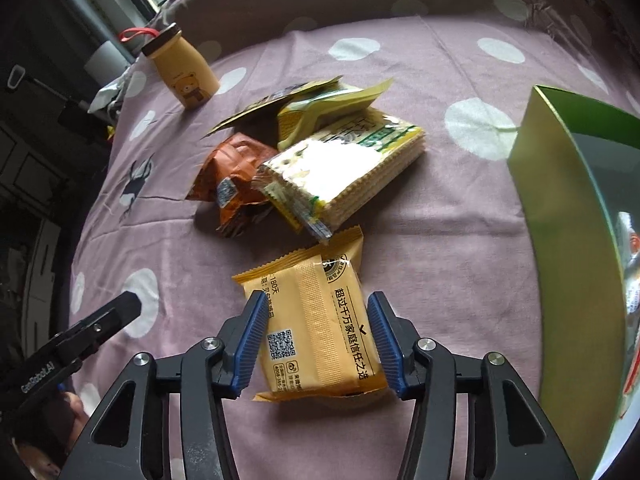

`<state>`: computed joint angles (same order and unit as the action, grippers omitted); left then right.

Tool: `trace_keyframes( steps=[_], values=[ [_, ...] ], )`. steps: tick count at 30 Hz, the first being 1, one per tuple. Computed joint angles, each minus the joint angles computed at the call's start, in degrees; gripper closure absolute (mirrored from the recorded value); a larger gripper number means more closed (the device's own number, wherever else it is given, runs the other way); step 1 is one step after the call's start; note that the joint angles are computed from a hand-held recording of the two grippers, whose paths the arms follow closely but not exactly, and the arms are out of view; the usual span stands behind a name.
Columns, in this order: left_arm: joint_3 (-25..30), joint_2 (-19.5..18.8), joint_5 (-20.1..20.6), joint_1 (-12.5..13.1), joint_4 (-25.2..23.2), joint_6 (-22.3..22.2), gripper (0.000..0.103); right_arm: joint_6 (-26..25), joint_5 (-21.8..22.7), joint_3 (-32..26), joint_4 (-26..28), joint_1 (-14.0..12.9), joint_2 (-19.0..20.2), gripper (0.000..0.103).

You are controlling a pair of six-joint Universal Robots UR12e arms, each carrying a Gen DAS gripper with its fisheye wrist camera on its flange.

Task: Organize snacks
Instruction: 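Grasp the yellow cake packet with the right gripper, then lift the yellow packet and hold it above the bedspread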

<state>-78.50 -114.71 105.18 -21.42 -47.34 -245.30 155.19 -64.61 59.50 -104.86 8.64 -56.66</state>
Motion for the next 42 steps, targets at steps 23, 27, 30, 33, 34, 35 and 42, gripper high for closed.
trace_keyframes(
  steps=[23,27,30,33,34,35,42],
  values=[
    [1.2,-3.2,-15.3,1.1,8.8,7.8,0.06,4.6,14.3,-4.9,14.4,-0.9,3.2,0.055],
    [1.6,-3.5,-15.0,1.0,8.7,8.9,0.061,4.7,12.1,-4.9,13.8,-0.2,3.4,0.055],
    [1.5,-3.2,-14.1,0.9,8.9,9.3,0.062,4.2,11.5,-4.0,12.3,0.0,3.0,0.055],
    [1.7,-3.0,-11.2,0.3,9.5,10.2,0.065,3.4,10.9,-2.2,9.3,0.2,1.8,0.055],
    [1.7,-2.8,-9.8,0.0,9.8,10.8,0.065,3.5,11.5,-1.7,8.4,0.0,1.4,0.055],
    [1.8,-2.8,-8.2,-0.3,10.4,11.6,0.065,3.4,12.4,-1.1,7.3,-0.1,1.0,0.055],
    [1.8,-2.5,1.0,-2.6,16.9,16.9,0.065,4.6,19.7,4.9,-5.6,-1.4,-2.7,0.055]
  ],
)
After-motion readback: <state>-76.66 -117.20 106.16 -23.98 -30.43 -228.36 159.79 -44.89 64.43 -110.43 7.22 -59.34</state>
